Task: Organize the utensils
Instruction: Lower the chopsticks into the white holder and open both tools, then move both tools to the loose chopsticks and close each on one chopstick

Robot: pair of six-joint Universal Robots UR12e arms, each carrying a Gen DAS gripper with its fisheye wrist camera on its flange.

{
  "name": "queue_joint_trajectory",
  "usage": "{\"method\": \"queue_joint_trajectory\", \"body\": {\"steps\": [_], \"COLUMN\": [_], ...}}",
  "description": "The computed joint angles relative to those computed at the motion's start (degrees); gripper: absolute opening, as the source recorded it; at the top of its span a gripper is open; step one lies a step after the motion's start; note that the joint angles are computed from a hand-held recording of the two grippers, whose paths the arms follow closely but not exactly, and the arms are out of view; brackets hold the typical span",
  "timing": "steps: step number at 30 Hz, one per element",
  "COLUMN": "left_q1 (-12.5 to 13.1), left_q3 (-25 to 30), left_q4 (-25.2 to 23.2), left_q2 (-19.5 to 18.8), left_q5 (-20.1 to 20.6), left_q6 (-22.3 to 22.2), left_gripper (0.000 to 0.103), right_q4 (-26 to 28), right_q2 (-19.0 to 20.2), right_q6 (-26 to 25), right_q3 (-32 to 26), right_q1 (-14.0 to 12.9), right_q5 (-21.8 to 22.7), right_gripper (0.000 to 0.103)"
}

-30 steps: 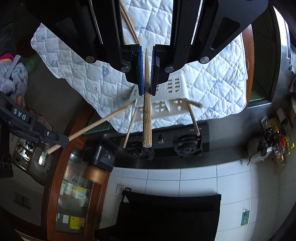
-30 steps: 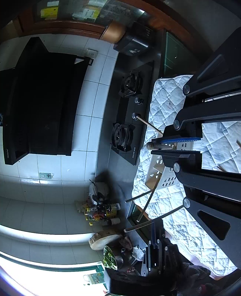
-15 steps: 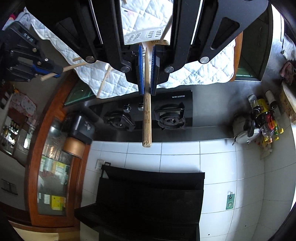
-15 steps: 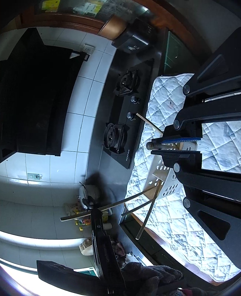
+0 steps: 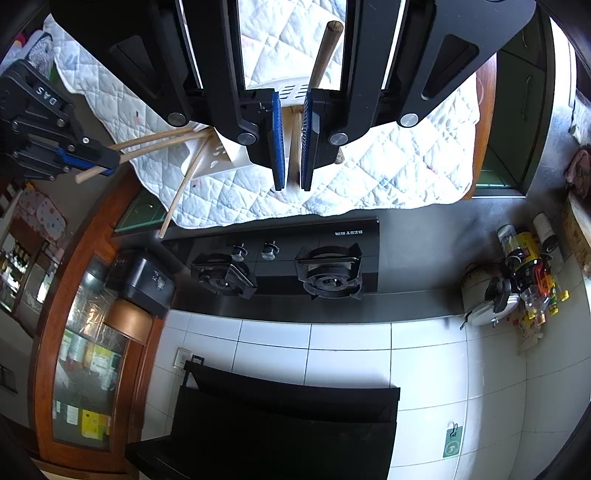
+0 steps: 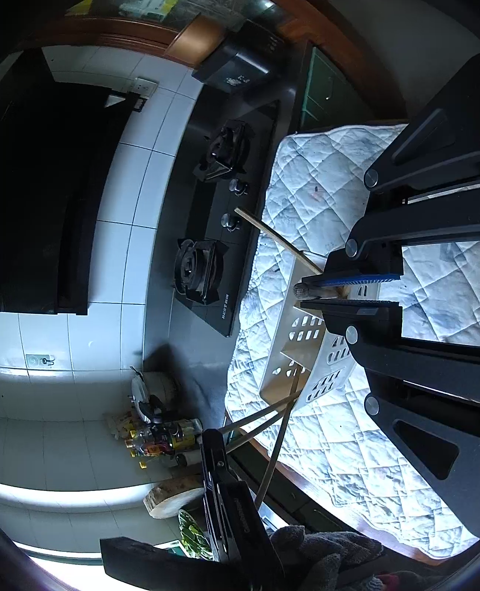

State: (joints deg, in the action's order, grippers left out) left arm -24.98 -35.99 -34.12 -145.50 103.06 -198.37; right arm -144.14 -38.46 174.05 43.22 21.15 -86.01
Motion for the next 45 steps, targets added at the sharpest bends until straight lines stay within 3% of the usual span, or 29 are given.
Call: {"method": "queue_joint_trajectory", "body": {"steps": [6,9,11,14,16,23,34,45], "left_q1": [-0.33,-0.65,-0.86,-1.32,-1.82,-3.33,-6.01,-6.55], "left_q3": [-3.11,-6.38,-9.1,-14.1,-17.52,-28.67,-39.02,-45.93], "left_q4": [2.73,5.18,7.23,10.41,12.28,18.28,22.22,24.27], "left_q2": [1.81,3.59,5.03,7.5,9.07,13.63,16.1,17.56], "left_q5": [0.37,1.03,0.79,0.44,1.09,0.66,4.58,3.7], "left_q6": [0.95,0.83,0.71,0.59,0.16,-0.98,-2.88,-7.68], "left_gripper": [0.011,0.023,0.026,0.029,0.043,0.049,0.054,0.055], "right_q4": [-1.16,-3.94,-7.08,-11.73,-14.45,-21.12,-20.87,-19.02], "right_q2": [0.04,-1.62,-3.23,-6.33,-8.42,-13.86,-17.02,-16.62], "right_q6": [2.42,2.29,2.16,2.8,2.81,2.11,8.99,19.64], "right_q3": [0.48,3.41,6.47,12.39,16.53,29.36,42.28,46.65], "right_q1": [-0.29,-0.15,-0.02,0.01,0.04,1.06,2.91,4.66], "right_q5": [1.19,0.68,-0.02,0.28,0.62,-2.27,-2.54,-3.83], "right_gripper": [0.009,0.017,0.025,0.027,0.028,0.028,0.028,0.025]}}
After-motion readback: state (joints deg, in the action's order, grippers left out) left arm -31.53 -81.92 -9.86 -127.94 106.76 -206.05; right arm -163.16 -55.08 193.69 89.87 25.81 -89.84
